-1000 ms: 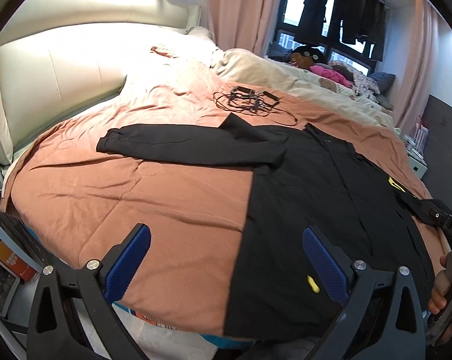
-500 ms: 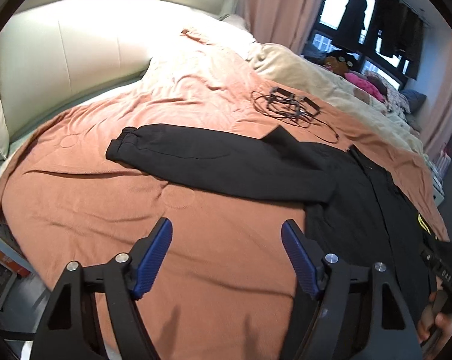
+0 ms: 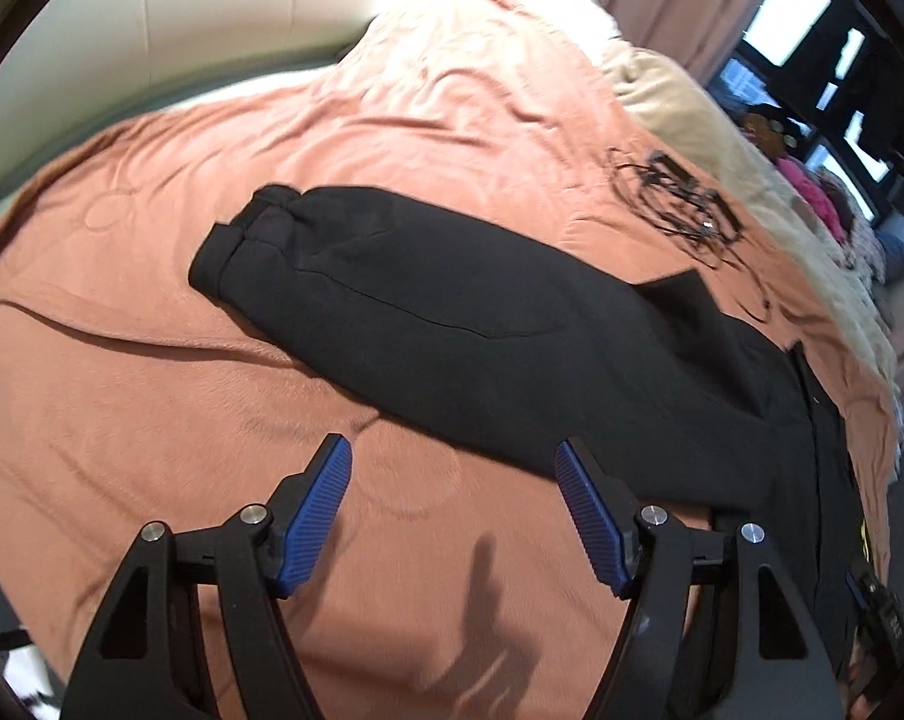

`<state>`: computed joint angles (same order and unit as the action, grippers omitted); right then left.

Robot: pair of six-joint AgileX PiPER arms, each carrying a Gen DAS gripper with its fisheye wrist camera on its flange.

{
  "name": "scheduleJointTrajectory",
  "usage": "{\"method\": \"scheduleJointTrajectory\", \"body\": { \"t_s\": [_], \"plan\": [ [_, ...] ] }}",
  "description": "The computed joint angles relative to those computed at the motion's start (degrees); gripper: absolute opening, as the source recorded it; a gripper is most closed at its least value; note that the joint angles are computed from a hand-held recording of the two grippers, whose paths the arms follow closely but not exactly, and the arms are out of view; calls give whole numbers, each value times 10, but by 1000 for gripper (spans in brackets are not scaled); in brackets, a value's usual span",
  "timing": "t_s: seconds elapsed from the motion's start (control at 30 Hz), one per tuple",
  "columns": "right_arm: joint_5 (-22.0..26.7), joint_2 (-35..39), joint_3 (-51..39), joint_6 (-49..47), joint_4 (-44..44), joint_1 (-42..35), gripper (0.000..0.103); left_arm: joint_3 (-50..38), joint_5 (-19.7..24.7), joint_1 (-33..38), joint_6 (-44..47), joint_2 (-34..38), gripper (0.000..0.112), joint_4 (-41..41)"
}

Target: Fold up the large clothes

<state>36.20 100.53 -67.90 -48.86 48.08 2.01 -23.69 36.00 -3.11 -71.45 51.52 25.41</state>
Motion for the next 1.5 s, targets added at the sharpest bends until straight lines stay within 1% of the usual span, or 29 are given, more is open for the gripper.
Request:
{"method": "scheduleJointTrajectory", "body": {
  "t_s": [0.07,0.13,0.17,0.23,0.27,0.3,0.33,0.37,0.4,0.43,0.47,0.5,0.53,0.57,0.6,0.67,0.73,0.83,0.9,1.0,1.1,1.13,1.17,1.2,1.27,1.33,1.37,1.4,1.5],
  "plan": [
    [-1,23,-21,9,2,10,65,6,-56,61,54,44,71,-40],
    [-2,48,-43,25,-9,21,62,7,-96,109,121,84,71,-103],
    [-2,61,-54,31,-14,25,59,8,-113,122,134,100,71,-117],
    [6,87,-78,46,-24,33,54,6,-135,132,116,130,70,-98],
    [13,102,-92,54,-28,37,51,2,-142,132,90,146,65,-70],
    [18,111,-101,54,-26,37,46,-2,-155,139,82,166,59,-56],
    [26,124,-114,56,-23,39,44,-5,-165,148,87,180,55,-57],
    [32,133,-123,55,-18,38,40,-8,-177,160,93,196,45,-61],
    [40,145,-134,55,-13,36,37,-8,-186,167,88,203,32,-59],
    [50,157,-149,61,-9,36,35,-7,-192,170,59,203,24,-33],
    [62,171,-164,65,-2,34,30,-6,-193,173,49,197,10,-21],
    [74,185,-178,69,5,32,26,-6,-201,182,61,191,7,-30],
    [84,196,-190,72,11,30,24,-6,-202,189,73,175,6,-39],
    [94,209,-205,75,20,28,20,-9,-197,190,73,160,6,-35],
    [106,222,-219,77,31,25,17,-18,-180,184,59,142,5,-17],
    [129,250,-252,88,47,22,15,-47,-142,170,58,114,5,-2],
    [141,268,-276,93,65,22,15,-94,-89,143,57,93,5,20],
    [154,298,-316,106,90,25,14,-160,-19,84,34,84,4,72],
    [164,318,-344,118,106,27,14,-203,9,57,41,91,4,89],
    [179,354,-387,141,118,33,14,-261,38,20,56,103,4,100],
    [207,401,-440,201,92,41,14,-324,64,-29,52,125,4,120],
    [219,418,-459,223,80,43,11,-341,75,-48,41,134,4,135],
    [219,420,-459,223,86,42,8,-365,88,-71,34,146,4,149],
    [228,424,-468,228,90,39,8,-387,95,-88,28,161,4,157],
    [249,431,-492,253,80,36,13,-432,106,-119,26,187,4,164],
    [244,413,-482,255,76,30,25,-467,117,-151,20,206,4,176],
    [240,402,-475,257,72,27,42,-485,120,-165,19,215,4,179],
    [236,388,-465,256,69,24,52,-510,122,-182,21,229,4,181],
    [238,349,-444,244,68,5,53,-565,133,-221,26,263,4,188]
  ]
}}
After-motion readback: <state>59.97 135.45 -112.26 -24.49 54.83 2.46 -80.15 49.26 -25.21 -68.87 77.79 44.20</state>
